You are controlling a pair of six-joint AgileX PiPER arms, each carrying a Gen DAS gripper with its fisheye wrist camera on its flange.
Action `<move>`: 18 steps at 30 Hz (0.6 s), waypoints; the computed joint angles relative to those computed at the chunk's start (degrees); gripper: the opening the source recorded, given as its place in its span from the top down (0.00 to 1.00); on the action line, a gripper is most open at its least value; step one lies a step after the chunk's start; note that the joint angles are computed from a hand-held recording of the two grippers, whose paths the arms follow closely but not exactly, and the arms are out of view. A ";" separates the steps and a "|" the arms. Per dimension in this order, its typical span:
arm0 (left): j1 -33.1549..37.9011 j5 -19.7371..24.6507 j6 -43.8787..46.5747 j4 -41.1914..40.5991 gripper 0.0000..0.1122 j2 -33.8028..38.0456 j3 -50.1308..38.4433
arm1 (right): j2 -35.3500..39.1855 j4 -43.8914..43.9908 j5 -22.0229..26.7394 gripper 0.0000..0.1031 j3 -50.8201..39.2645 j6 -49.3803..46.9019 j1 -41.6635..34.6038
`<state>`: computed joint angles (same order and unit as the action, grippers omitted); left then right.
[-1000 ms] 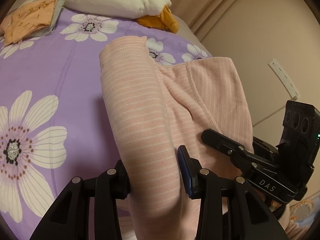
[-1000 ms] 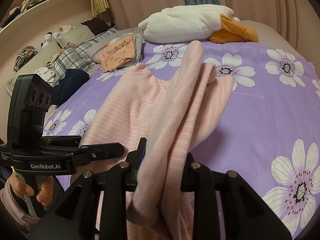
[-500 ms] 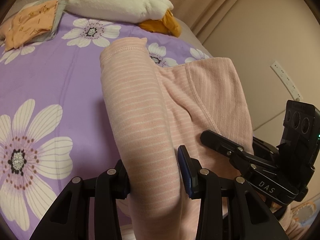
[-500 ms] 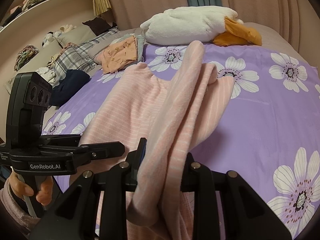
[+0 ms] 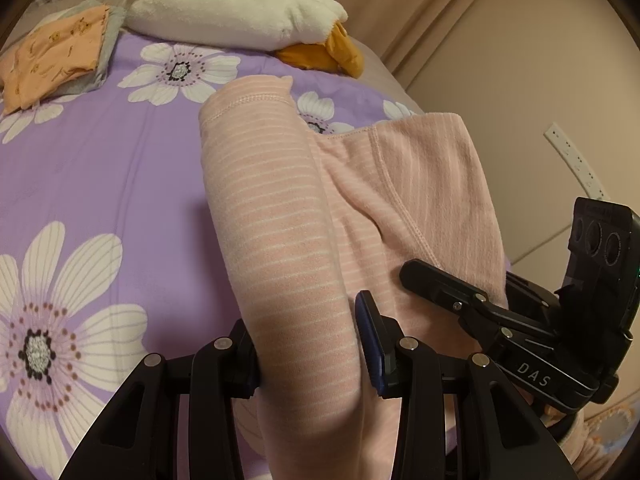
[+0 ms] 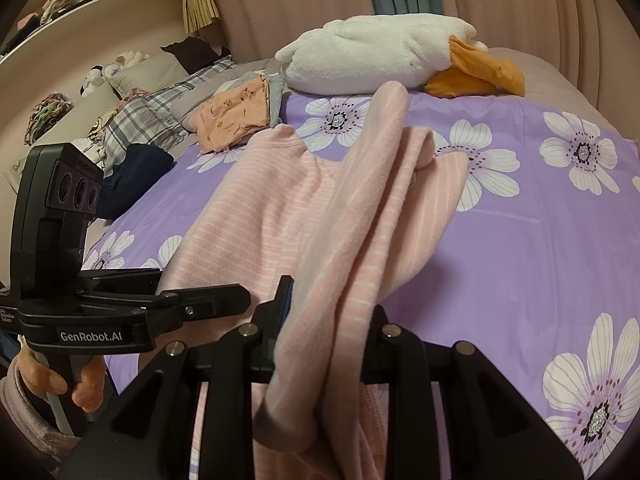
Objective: Fold small clothes
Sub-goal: 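Keep holding the folded shirt's edge raised with the left gripper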
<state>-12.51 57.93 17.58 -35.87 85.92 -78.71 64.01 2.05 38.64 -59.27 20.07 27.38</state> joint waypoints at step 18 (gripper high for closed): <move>0.43 0.49 -0.52 1.50 0.65 8.21 -8.29 | 7.62 7.98 -3.16 0.75 -3.76 -9.46 -5.79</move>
